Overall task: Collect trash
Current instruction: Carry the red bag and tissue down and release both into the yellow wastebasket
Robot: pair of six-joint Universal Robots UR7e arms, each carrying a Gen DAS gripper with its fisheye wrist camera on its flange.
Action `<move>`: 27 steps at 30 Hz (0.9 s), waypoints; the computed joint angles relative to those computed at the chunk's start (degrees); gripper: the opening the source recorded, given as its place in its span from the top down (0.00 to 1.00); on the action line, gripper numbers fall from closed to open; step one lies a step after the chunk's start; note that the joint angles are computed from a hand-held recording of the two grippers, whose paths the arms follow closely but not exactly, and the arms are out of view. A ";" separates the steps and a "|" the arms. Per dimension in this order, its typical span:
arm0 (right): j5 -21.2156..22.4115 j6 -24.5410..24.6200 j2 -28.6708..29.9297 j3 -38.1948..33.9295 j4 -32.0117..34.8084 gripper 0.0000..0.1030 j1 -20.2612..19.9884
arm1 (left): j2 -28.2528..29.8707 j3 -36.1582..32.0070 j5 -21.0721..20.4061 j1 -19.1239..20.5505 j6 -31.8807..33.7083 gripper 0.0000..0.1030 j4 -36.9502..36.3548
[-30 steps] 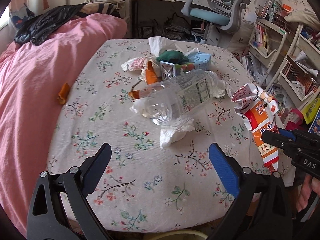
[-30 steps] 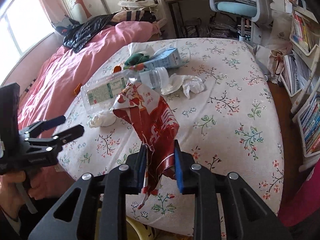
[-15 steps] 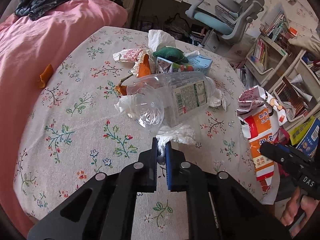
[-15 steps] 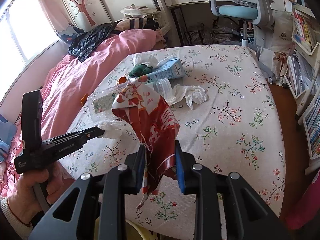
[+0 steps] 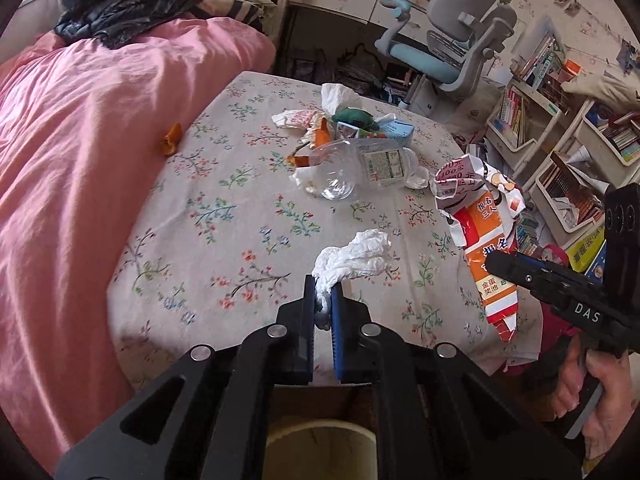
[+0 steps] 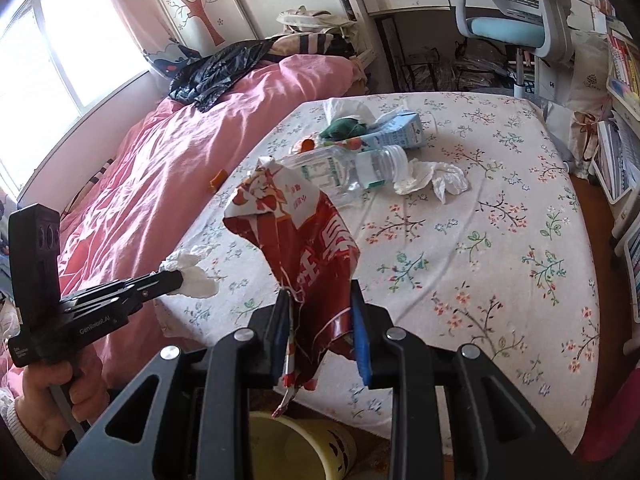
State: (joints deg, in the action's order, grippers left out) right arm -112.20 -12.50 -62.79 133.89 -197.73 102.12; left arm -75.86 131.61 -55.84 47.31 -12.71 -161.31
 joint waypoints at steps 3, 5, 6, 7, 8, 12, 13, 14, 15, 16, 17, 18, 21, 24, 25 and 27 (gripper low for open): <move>0.54 1.76 0.85 2.34 0.37 0.72 1.77 | -5.12 3.31 1.56 -0.72 -1.76 0.93 1.68; 0.13 2.30 2.22 4.32 0.51 0.72 3.18 | -8.18 5.29 2.55 -1.16 -2.64 0.93 3.09; -0.16 2.72 3.05 5.04 0.93 0.72 3.79 | -9.56 6.17 2.81 -1.45 -3.18 0.93 3.87; -0.51 3.33 4.18 5.78 1.76 0.72 4.35 | -10.78 6.94 2.80 -1.70 -3.75 0.93 4.54; -0.81 3.93 5.23 6.21 2.47 0.71 4.87 | -11.86 7.73 2.59 -1.99 -4.28 0.93 5.01; -2.05 5.91 10.06 7.14 5.47 0.68 5.62 | -14.77 10.59 1.48 -4.17 -5.76 0.93 6.63; -2.62 6.21 11.17 6.92 7.18 0.62 5.57 | -15.45 11.36 1.15 -4.71 -6.26 0.93 7.22; -3.37 6.35 11.96 6.63 8.49 0.59 5.64 | -15.97 12.11 0.92 -5.26 -6.89 0.93 7.80; -5.08 6.54 12.92 6.28 9.19 0.53 5.92 | -16.48 12.79 0.71 -5.74 -7.59 0.93 8.57; -6.18 6.78 13.34 6.09 9.39 0.50 6.12 | -16.74 13.25 0.53 -6.11 -8.27 0.93 9.33; -6.90 7.01 13.43 6.02 9.13 0.49 6.11 | -17.03 13.75 0.52 -6.44 -8.97 0.93 10.18; -7.24 7.35 13.20 6.12 8.24 0.45 5.95 | -17.29 14.10 0.50 -6.69 -9.56 0.93 11.08; -9.59 8.62 12.05 7.41 0.59 0.39 5.83 | -17.80 14.72 0.50 -6.95 -11.28 0.93 14.39; -10.48 9.39 10.53 8.79 -7.58 0.35 6.38 | -16.32 13.96 -0.78 -6.04 -11.90 0.93 19.73; -10.59 8.75 9.95 9.05 -11.12 0.32 6.91 | -15.35 13.30 -1.97 -5.44 -11.78 0.93 21.53; -11.53 7.05 9.73 8.75 -15.03 0.26 8.19 | -13.20 12.27 -3.39 -5.01 -11.11 0.88 24.39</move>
State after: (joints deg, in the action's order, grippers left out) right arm -123.73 -5.44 -53.06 142.64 -212.76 110.31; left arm -89.06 143.88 -59.23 42.31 -23.82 -136.92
